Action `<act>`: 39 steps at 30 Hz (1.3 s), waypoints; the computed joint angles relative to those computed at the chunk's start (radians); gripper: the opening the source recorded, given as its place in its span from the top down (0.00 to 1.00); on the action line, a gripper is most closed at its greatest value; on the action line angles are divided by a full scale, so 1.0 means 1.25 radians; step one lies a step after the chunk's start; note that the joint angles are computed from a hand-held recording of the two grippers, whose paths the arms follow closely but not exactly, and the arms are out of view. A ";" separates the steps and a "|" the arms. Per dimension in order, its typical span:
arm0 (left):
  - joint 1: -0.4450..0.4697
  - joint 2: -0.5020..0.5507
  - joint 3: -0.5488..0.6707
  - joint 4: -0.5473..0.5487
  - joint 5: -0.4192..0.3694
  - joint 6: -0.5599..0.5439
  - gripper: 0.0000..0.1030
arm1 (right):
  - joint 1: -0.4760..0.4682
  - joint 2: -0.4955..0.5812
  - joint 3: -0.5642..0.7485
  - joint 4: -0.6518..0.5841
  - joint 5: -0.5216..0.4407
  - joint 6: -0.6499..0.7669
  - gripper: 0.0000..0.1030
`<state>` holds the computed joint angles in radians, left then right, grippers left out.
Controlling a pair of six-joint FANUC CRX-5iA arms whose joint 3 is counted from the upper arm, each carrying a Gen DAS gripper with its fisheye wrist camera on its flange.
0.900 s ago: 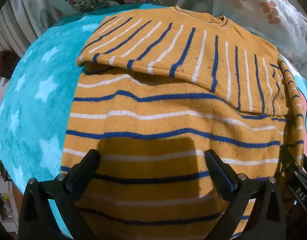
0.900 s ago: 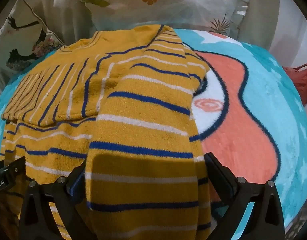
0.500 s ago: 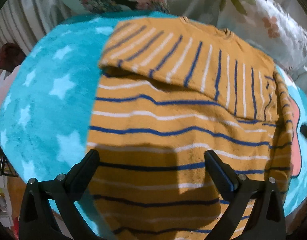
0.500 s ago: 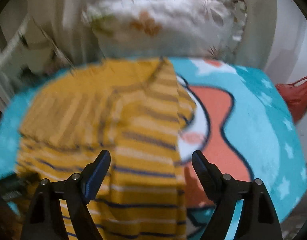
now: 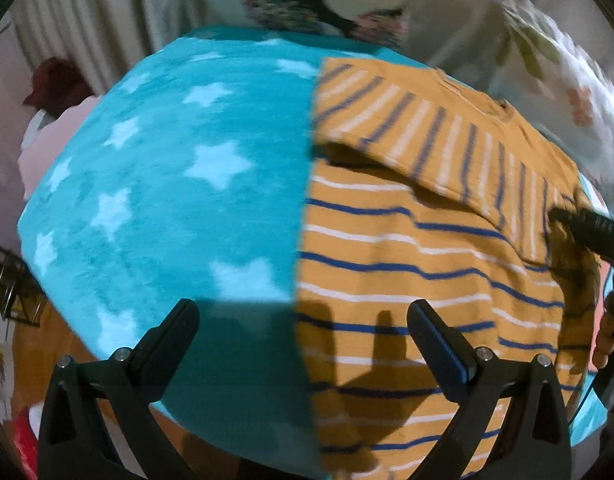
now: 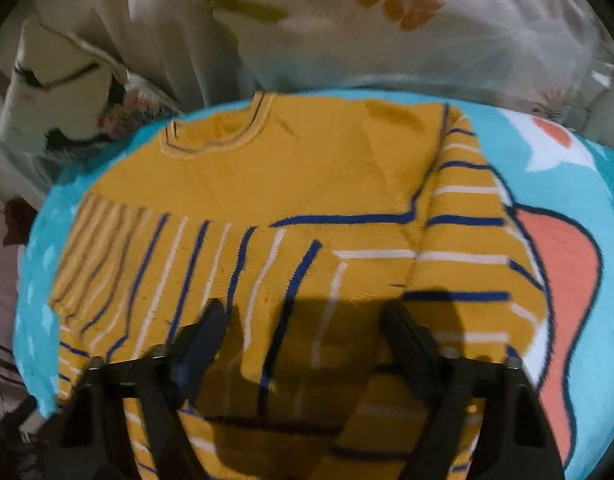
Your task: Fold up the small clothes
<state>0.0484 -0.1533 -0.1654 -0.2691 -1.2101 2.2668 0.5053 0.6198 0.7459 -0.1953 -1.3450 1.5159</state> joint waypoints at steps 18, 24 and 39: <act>0.418 -0.348 -0.200 -0.048 -0.118 -0.006 0.00 | 0.036 0.045 0.227 -0.702 -0.339 0.017 0.92; 0.592 -0.433 -0.200 -0.044 -0.148 -0.109 0.00 | 0.124 0.029 0.199 -0.691 -0.386 0.109 0.82; 0.119 -0.203 -0.107 0.069 0.049 -0.126 0.00 | -0.039 -0.205 -0.206 -0.169 -0.132 0.084 0.69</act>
